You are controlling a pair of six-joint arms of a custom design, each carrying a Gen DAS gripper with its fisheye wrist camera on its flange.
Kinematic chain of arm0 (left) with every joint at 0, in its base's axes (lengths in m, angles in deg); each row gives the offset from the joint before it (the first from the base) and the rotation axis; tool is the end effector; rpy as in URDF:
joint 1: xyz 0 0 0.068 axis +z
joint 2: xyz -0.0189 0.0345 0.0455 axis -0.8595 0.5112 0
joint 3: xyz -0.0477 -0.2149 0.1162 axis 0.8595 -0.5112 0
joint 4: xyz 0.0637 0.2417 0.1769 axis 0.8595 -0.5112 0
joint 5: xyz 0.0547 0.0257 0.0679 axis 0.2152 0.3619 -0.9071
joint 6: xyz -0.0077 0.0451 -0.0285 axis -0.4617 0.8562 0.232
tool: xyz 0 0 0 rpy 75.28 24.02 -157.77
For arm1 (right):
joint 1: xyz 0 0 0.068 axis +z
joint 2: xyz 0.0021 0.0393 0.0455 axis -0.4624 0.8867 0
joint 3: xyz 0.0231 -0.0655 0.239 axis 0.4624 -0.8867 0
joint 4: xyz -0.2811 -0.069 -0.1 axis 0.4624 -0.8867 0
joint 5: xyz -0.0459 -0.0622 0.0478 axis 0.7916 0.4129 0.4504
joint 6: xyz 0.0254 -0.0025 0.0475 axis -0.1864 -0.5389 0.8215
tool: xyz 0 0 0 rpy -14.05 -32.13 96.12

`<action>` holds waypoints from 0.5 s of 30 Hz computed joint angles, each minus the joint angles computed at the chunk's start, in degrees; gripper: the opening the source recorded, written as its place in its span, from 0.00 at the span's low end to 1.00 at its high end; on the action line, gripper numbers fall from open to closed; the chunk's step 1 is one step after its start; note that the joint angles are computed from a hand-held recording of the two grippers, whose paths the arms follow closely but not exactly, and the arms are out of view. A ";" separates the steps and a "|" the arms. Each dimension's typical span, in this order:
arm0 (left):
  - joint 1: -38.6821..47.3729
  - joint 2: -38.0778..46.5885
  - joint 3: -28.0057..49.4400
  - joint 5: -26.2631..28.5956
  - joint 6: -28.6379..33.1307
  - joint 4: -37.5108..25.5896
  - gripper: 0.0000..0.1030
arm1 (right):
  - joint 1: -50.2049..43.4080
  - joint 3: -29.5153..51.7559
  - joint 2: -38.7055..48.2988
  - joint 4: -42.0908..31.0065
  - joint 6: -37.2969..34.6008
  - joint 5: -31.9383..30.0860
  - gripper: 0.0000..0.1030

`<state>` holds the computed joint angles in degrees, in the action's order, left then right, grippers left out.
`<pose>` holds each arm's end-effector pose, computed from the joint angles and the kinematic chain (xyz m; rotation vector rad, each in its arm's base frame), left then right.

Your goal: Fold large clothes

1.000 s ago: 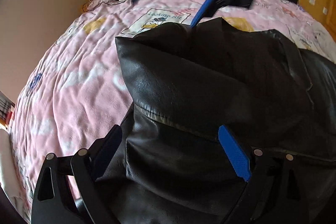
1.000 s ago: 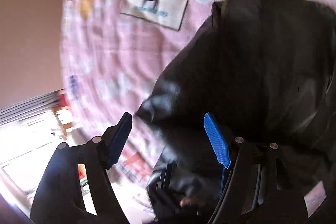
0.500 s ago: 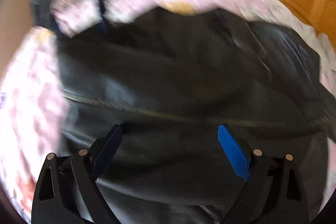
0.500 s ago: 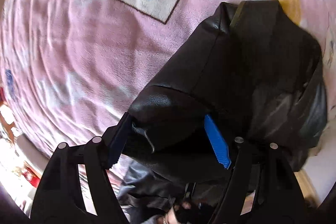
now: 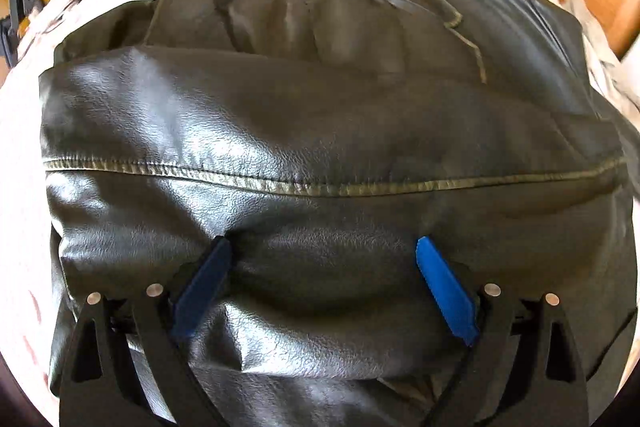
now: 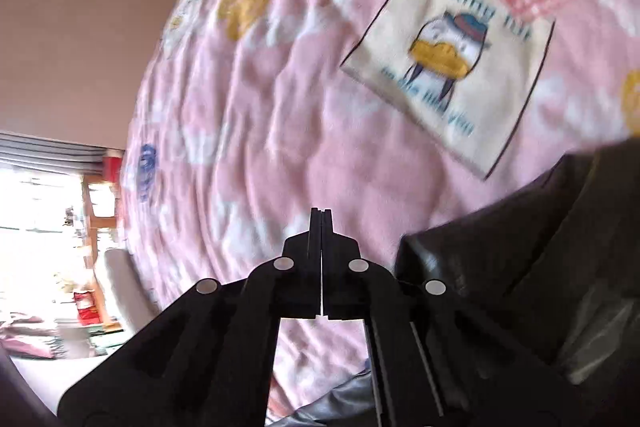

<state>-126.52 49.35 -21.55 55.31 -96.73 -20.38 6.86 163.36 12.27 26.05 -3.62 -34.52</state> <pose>0.1018 -0.2410 0.0783 1.3234 2.4524 -0.3411 0.3259 0.2317 0.2012 0.4689 2.8791 0.6432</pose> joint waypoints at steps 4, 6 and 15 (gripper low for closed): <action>1.67 -0.77 -0.42 3.07 1.30 -0.05 0.88 | -0.99 14.88 10.27 -17.18 -4.88 -2.61 0.04; 3.13 -2.53 -0.94 4.63 1.65 -0.98 0.88 | 0.47 25.01 16.84 -30.67 -9.59 5.69 0.20; 9.67 -8.81 2.46 15.33 -2.13 -5.94 0.85 | -4.64 14.66 13.18 -29.21 -1.42 0.07 0.75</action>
<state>-116.84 40.53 -19.09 70.63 -98.86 -26.32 2.22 178.02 25.46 -3.17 -5.04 -34.44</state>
